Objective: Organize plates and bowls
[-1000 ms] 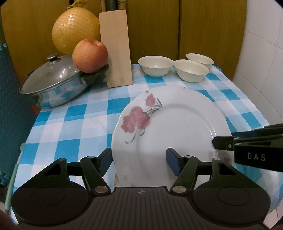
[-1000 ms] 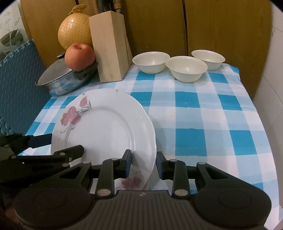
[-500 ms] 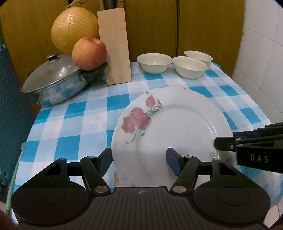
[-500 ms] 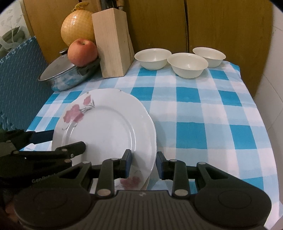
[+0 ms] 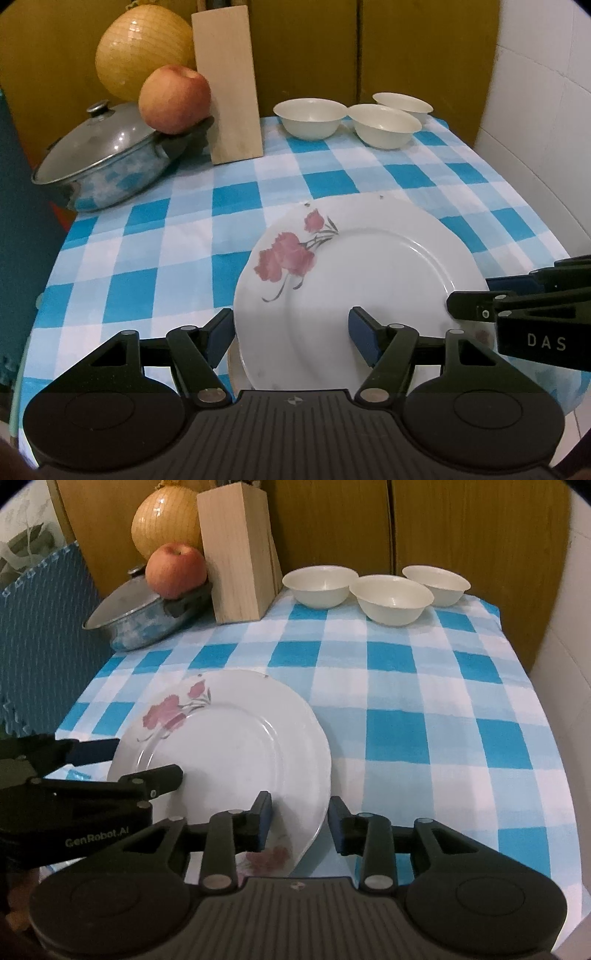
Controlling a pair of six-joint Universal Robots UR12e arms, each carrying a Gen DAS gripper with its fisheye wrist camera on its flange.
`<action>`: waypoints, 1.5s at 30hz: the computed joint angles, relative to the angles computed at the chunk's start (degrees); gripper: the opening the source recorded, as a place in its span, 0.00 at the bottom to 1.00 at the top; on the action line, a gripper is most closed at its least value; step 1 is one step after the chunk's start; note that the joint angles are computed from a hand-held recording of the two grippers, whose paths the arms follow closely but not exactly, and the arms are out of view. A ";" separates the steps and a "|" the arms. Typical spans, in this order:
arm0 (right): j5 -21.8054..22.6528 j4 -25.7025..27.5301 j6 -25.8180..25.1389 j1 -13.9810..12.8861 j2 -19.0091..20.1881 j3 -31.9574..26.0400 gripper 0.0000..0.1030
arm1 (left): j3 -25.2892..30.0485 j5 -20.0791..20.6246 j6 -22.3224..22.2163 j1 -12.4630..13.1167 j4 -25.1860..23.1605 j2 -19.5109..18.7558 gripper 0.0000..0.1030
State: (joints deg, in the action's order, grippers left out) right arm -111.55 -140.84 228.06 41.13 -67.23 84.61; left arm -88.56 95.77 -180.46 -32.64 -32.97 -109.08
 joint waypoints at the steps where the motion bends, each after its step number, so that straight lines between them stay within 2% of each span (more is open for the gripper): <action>1: 0.20 0.36 -0.09 0.05 -0.02 -0.01 0.30 | -0.09 -0.21 0.22 0.01 -0.22 0.08 0.71; 6: 0.18 -1.31 -1.44 0.20 -0.35 0.70 0.31 | -0.23 -1.45 -0.40 0.57 -1.27 0.41 0.64; 8: -0.46 -1.90 -1.93 0.37 -0.37 0.78 0.31 | -0.88 -2.43 0.43 0.60 0.76 0.79 0.62; 12: -4.27 -2.05 -2.39 0.94 -0.31 0.74 0.31 | -1.71 -0.06 3.13 -0.25 5.43 0.81 0.69; 20: -5.51 -4.12 1.20 -0.97 -1.29 2.29 0.31 | 0.23 -4.36 -0.88 1.67 1.59 0.38 0.70; 23: -5.00 -4.09 3.13 -2.83 -1.60 2.42 0.31 | 2.03 -7.56 -2.24 2.72 -1.87 0.09 0.71; 25: -3.53 -4.16 4.33 -4.44 -1.63 2.32 0.31 | 2.66 -8.95 -2.36 3.19 -1.85 -0.17 0.73; 28: -3.62 -3.51 5.16 -6.22 -0.93 1.10 0.31 | 4.22 -8.24 -2.76 3.27 -1.94 -1.42 0.73; 31: -4.18 -3.04 4.21 -7.57 -0.04 -0.12 0.31 | 6.94 -11.13 -4.74 3.73 -3.52 -3.18 0.73; 32: -4.14 -2.43 4.04 -8.12 0.23 -0.54 0.31 | 7.98 -12.20 -4.73 3.82 -4.02 -3.83 0.73; 35: -4.83 -1.10 5.21 -10.00 1.18 -1.76 0.31 | 11.07 -10.12 -3.25 3.04 -3.11 -6.04 0.74; 37: -4.71 -0.38 6.37 -11.37 1.83 -2.50 0.31 | 12.72 -10.12 -2.45 2.84 -2.18 -7.29 0.75; 39: -3.56 -2.06 8.11 -12.69 2.19 -2.45 0.31 | 14.43 -11.07 -2.27 2.85 -1.44 -8.67 0.76; 43: -1.51 -4.34 9.60 -14.48 2.90 -2.58 0.31 | 20.37 -10.63 -1.14 2.31 -2.17 -12.87 0.76; 45: -1.83 -3.12 9.16 -14.93 3.54 -3.42 0.31 | 24.27 -12.75 -1.70 2.27 -4.83 -15.25 0.74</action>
